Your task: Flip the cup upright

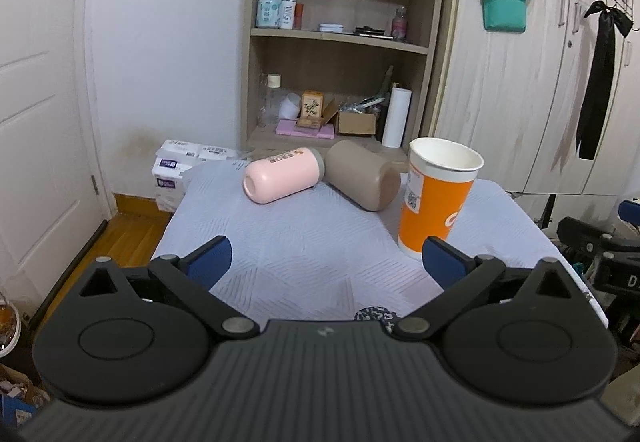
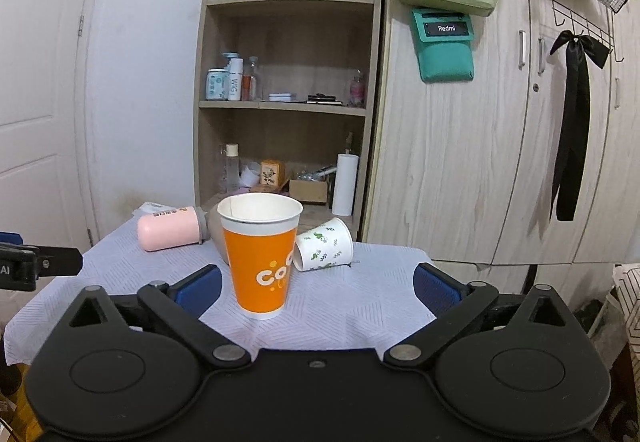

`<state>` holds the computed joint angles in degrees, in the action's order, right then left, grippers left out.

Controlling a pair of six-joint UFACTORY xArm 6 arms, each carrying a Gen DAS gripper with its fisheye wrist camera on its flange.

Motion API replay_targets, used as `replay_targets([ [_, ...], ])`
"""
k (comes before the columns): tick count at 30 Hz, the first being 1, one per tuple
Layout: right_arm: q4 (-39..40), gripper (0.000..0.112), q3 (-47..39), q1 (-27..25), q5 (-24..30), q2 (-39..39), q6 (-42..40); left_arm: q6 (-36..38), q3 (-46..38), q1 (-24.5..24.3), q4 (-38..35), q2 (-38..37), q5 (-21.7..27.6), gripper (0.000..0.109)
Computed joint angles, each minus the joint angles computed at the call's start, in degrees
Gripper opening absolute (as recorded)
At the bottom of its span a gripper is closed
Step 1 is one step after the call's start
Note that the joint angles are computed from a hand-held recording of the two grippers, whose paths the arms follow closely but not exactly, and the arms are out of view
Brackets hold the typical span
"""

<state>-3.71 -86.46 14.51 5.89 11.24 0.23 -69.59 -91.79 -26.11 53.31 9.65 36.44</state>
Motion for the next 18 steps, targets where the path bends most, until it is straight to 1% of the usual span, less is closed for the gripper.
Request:
replay_targets([
  [4,-0.3,0.103,0.02,-0.06,0.65,-0.09,0.56,0.24,-0.63,-0.31,-0.42,0.46,1.56,0.103],
  [9,-4.38,0.103,-0.2,-0.42,1.12,-0.07,4.33,2.02,-2.24,-0.84,-2.53,1.44,4.65,0.103],
  [14,-9.79,0.103,-0.23,-0.72,1.45,-0.21,9.05,0.82,-2.17,-1.06,-1.81,1.29,5.85,0.103],
  [16,-13.33,0.103,-0.39,-0.94,1.6,-0.18,12.2,0.65,-2.53,-1.23,-1.27,1.47,6.57,0.103],
  [18,-17.26,0.103,-0.56,-1.26,1.33,-0.06,15.84,0.59,-3.14,-1.83,0.14,1.86,8.37,0.103],
])
